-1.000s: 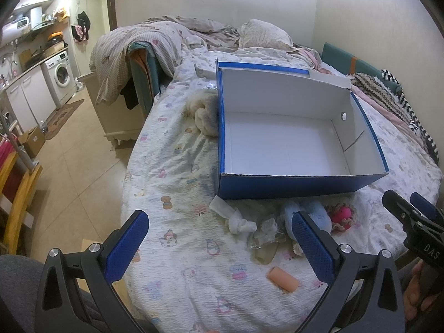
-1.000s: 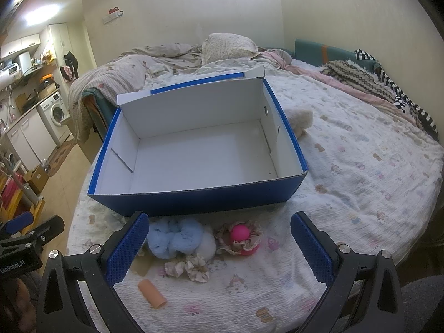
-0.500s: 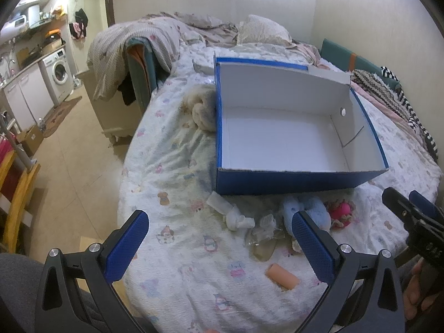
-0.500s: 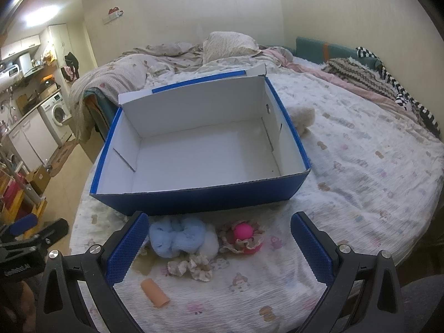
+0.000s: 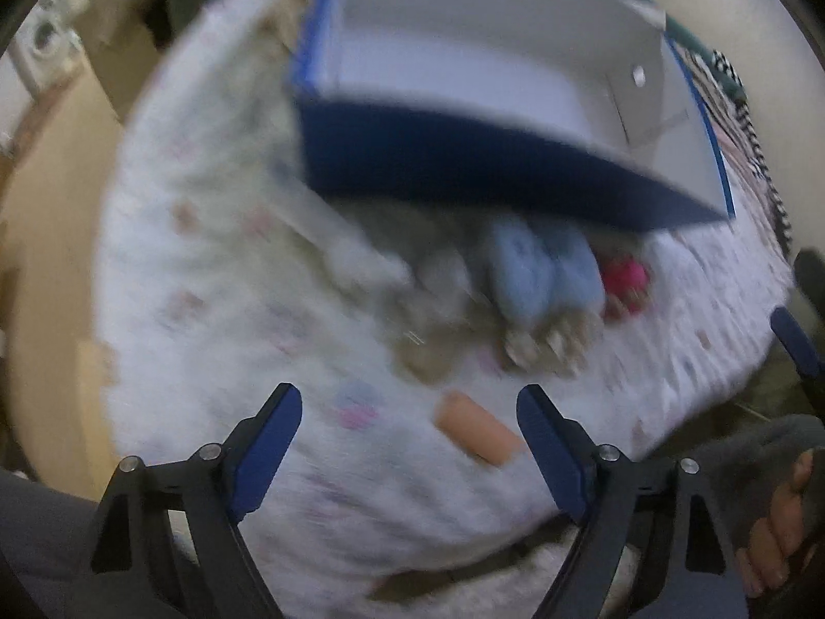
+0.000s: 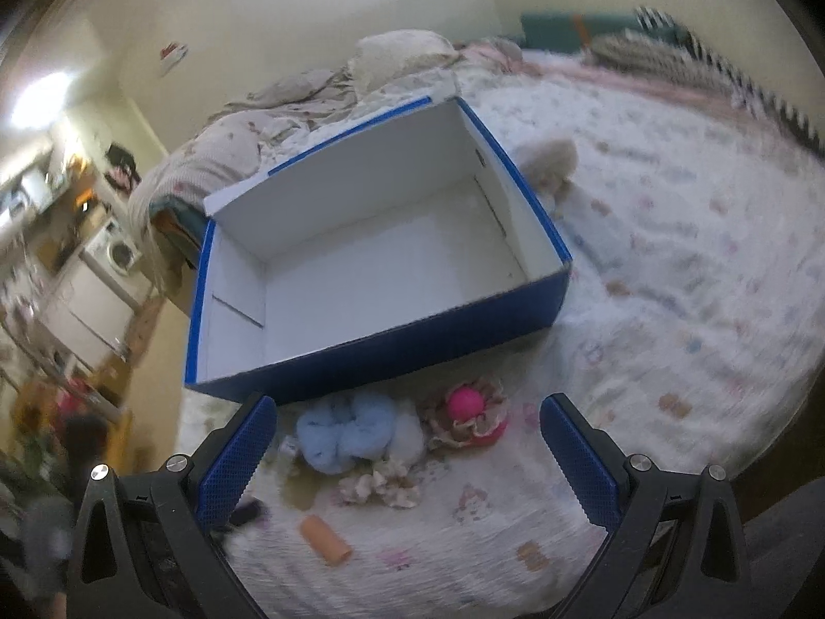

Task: Organize soft objects
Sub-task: 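Grasp the beige scrunchie with the right tool while the left tool grasps the orange foam cylinder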

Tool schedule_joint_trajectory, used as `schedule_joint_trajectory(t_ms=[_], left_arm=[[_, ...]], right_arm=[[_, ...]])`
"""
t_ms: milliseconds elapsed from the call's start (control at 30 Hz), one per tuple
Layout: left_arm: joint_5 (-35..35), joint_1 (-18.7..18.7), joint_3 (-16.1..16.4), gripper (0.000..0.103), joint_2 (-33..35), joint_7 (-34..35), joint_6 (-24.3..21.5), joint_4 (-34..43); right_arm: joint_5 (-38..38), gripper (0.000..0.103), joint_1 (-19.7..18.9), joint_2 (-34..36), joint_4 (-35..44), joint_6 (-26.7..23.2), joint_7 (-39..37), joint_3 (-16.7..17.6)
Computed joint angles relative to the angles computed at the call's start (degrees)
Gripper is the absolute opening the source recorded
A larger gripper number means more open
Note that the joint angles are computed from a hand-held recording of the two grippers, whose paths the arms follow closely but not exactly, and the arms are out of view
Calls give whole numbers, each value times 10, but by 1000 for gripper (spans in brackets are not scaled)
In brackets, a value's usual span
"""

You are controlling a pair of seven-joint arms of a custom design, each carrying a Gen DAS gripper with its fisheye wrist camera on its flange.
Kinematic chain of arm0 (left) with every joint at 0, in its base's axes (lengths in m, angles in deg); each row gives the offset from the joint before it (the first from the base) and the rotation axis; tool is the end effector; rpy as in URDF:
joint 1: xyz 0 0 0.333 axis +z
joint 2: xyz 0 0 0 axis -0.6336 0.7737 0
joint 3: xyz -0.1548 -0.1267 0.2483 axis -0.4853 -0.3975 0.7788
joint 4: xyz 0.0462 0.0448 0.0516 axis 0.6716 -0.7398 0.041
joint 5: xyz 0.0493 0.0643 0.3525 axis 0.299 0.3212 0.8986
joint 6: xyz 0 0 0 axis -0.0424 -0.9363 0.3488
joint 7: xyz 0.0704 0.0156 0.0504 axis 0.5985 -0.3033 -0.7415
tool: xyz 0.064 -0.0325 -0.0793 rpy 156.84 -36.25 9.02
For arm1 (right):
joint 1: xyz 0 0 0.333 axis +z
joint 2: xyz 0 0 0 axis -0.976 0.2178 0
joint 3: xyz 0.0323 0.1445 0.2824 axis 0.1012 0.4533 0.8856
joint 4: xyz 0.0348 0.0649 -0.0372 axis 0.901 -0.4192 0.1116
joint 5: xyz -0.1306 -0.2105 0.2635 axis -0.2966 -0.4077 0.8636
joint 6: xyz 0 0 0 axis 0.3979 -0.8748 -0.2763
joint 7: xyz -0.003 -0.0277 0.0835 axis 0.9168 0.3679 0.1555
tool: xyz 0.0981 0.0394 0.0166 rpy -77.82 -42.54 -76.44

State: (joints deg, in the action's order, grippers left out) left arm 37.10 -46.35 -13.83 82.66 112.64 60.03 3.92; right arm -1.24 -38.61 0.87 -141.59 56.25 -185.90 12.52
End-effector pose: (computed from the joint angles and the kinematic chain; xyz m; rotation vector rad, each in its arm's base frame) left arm 0.7225 -0.1858 0.4137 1.3822 -2.7177 0.5120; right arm 0.5644 0.4115 0.4385 -0.8300 2.3392 -0.6183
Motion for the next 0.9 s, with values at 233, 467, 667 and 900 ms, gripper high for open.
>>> schedule_joint_trajectory(t_ms=[233,467,667,900], left_arm=[[-4,-20,-4,61,53,-46,-106,63],[5,-37,-4,23,74,-72,-115,79],[-1,-32,-8,4,75,-71,-123,82],[-29,-3,-17,4,66,-46,-131,97]], right_arm=[[0,103,-5,-17,-31,8,30,3],[1,103,-12,-23,-42,13,31,7],[7,103,-14,-21,-41,9,25,10],[14,103,-17,-21,-45,15,21,9]])
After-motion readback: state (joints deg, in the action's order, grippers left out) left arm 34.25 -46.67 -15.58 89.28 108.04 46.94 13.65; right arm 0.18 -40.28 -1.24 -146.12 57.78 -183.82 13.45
